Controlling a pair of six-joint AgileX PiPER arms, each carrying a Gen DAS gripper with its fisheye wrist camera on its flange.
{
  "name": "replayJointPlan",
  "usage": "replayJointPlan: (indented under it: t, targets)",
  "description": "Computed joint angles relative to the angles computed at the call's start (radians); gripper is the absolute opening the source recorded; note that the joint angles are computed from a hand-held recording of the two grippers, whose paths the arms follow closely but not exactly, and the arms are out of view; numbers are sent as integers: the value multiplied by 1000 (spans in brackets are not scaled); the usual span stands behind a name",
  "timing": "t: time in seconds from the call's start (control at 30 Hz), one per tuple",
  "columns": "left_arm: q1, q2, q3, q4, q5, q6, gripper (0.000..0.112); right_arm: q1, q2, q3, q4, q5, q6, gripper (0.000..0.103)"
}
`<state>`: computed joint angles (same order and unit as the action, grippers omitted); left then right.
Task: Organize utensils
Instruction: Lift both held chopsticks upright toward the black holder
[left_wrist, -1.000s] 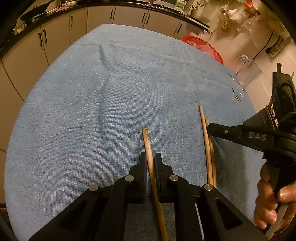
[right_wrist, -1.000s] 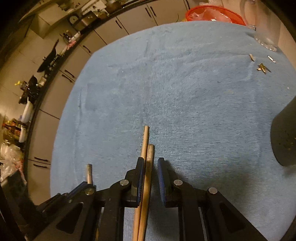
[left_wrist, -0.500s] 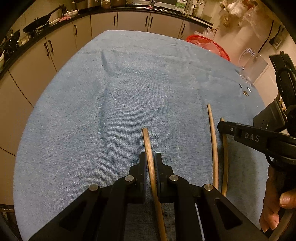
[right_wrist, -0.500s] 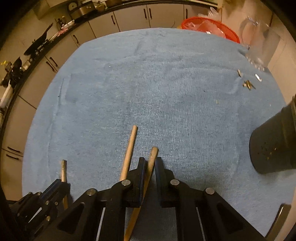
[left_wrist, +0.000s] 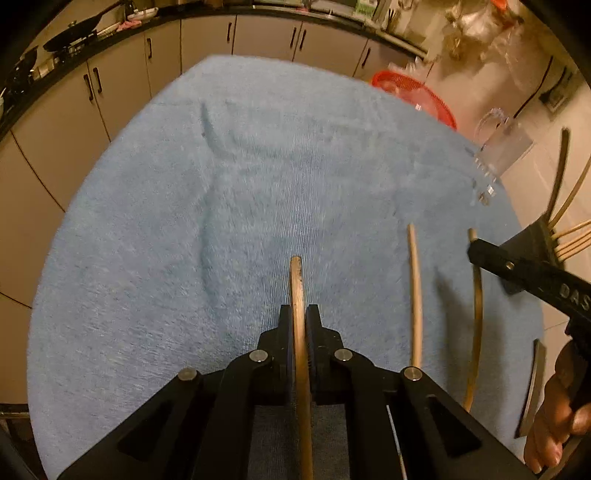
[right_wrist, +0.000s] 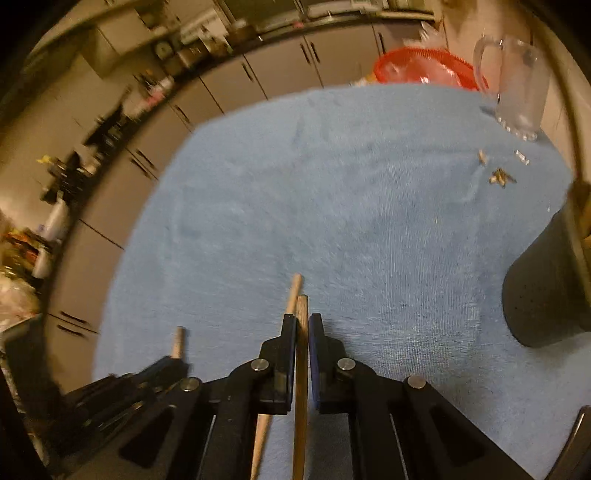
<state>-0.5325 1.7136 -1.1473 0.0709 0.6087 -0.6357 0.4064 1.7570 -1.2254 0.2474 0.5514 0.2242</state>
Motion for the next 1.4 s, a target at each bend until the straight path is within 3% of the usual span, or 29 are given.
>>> replayJointPlan:
  t: [0.2,0.4,0.53,0.6,0.97,1.2,1.4]
  targets:
    - [-17,-148,8,76,5,-54,7,13,-221,137,-43,-113,19,7]
    - [-74,-283,-5,199,28,-157,7,131,-442,219,-485,-158,426,7]
    - [-128,-314,-37,270,55,-214,7,214,-507,207,-764,-90,685,7]
    - [-158,-319,-50,312,71,-250,7,224,-531,206,-796,-71,719,7]
    - [-215,-258,-242,292,168,-202,7,114,-671,210,-724,-45,631,7]
    - [-265,-140,-507,232,248,-102,7,-36,-722,131,-613,-16,484,7]
    - [-311,10,-805,216,338,-39,7,-219,-719,52,-413,-23,257,7]
